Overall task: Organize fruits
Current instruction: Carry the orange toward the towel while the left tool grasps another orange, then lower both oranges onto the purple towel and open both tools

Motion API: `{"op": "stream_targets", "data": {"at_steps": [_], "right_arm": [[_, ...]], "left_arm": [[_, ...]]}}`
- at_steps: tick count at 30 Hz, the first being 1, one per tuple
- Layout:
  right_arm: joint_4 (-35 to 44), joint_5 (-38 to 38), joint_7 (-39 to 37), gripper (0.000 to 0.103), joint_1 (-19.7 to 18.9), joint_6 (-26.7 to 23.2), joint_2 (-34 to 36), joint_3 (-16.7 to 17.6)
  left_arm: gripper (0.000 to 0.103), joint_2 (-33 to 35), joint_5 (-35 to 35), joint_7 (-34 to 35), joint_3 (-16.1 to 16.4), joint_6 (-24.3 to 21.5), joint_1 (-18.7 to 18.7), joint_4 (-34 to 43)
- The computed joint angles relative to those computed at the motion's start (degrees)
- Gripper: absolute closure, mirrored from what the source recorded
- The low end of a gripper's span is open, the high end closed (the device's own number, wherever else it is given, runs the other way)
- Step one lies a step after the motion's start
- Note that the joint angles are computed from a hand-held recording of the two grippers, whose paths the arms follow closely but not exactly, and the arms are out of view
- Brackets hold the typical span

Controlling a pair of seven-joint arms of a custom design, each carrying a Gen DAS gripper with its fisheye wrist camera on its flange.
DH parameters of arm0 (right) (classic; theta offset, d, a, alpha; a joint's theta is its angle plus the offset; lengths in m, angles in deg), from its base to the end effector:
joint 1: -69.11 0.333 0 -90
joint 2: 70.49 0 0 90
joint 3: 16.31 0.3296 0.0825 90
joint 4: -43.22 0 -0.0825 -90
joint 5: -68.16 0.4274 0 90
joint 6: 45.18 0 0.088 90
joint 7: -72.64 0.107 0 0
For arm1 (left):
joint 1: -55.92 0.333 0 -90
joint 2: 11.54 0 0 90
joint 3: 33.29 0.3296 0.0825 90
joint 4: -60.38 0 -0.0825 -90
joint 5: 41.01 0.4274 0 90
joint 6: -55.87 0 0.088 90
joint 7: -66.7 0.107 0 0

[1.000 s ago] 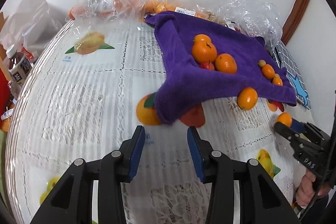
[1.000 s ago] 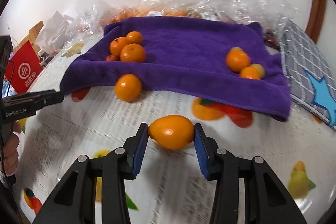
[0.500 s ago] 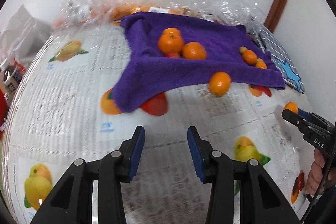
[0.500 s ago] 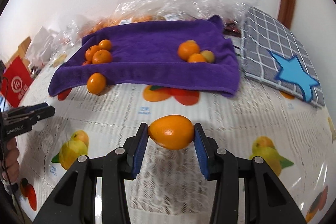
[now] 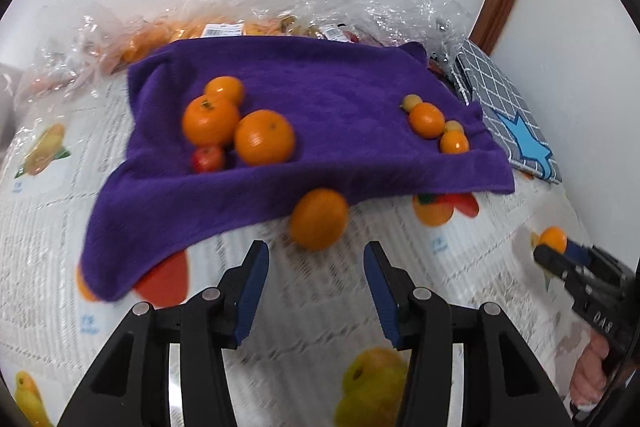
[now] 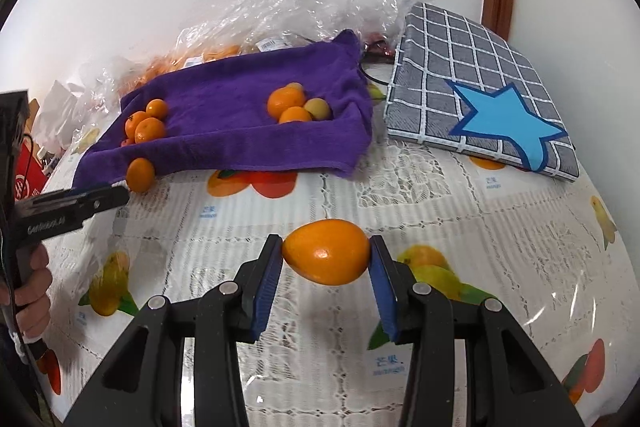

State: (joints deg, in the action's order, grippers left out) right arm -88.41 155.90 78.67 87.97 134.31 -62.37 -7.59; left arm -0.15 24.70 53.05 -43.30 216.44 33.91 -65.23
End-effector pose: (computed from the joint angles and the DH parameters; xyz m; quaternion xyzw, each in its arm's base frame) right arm 0.5185 0.1727 0.2937 -0.7848 0.5149 -0.1566 0.3073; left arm 0.4873 -0.3544 0.3049 -0.7437 0.5853 -0.2701 0.1770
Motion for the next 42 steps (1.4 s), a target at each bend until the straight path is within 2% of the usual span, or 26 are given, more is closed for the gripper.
{"op": "stream_targets", "data": {"at_steps": [4, 5, 6, 7, 11, 19, 26, 28, 34, 42], "right_arm": [[0.11, -1.26, 1.07, 0.06, -0.29, -0.21, 0.47, -0.03], [0.1, -1.48, 1.22, 0.06, -0.36, -0.26, 0.53, 0.02], [0.15, -1.55, 1.27, 0.06, -0.44, -0.27, 0.63, 0.08], [0.25, -1.57, 1.34, 0.06, -0.49, -0.21, 0.76, 0.15], [0.33, -1.35, 1.31, 0.06, -0.69, -0.22, 0.82, 0.42], [-1.11, -4.91, 5.73, 0.06, -0.33, -0.21, -1.18, 0.58], [-2.12, -1.49, 3.01, 0.06, 1.43, 0.7, -5.68, 0.28], [-2.51, -4.02, 6.2, 0.06, 2.01, 0.93, -6.46, -0.18], [-2.49, -5.01, 9.56, 0.06, 2.87, -1.25, -8.88, -1.27], [-1.43, -8.3, 12.6, 0.06, 3.91, -1.96, -9.83, -1.97]], "left_arm": [[0.056, 2.14, 0.63, -0.28, 0.42, -1.22, -0.56, 2.68], [0.058, 2.45, 0.56, -0.11, 0.52, -1.45, -0.65, 3.04], [0.067, 2.78, 0.19, 0.04, 0.54, -2.29, -0.86, 3.53], [0.07, 2.9, 0.38, -0.41, 0.68, -4.03, -1.37, 3.96], [0.07, 2.04, 2.59, -2.99, 1.0, -2.06, -1.23, 3.02], [0.07, -3.66, 2.27, -3.6, -1.11, -4.39, -0.53, -1.18], [0.07, -11.07, 0.56, -4.69, -3.67, -5.97, 1.62, -6.29], [0.07, -12.65, 0.62, -5.12, -4.44, -6.52, 2.3, -7.22], [0.07, -15.62, -0.14, -4.13, -6.28, -8.3, 3.78, -8.08], [0.07, -17.08, -0.98, -3.97, -6.96, -8.63, 5.3, -7.86]]}}
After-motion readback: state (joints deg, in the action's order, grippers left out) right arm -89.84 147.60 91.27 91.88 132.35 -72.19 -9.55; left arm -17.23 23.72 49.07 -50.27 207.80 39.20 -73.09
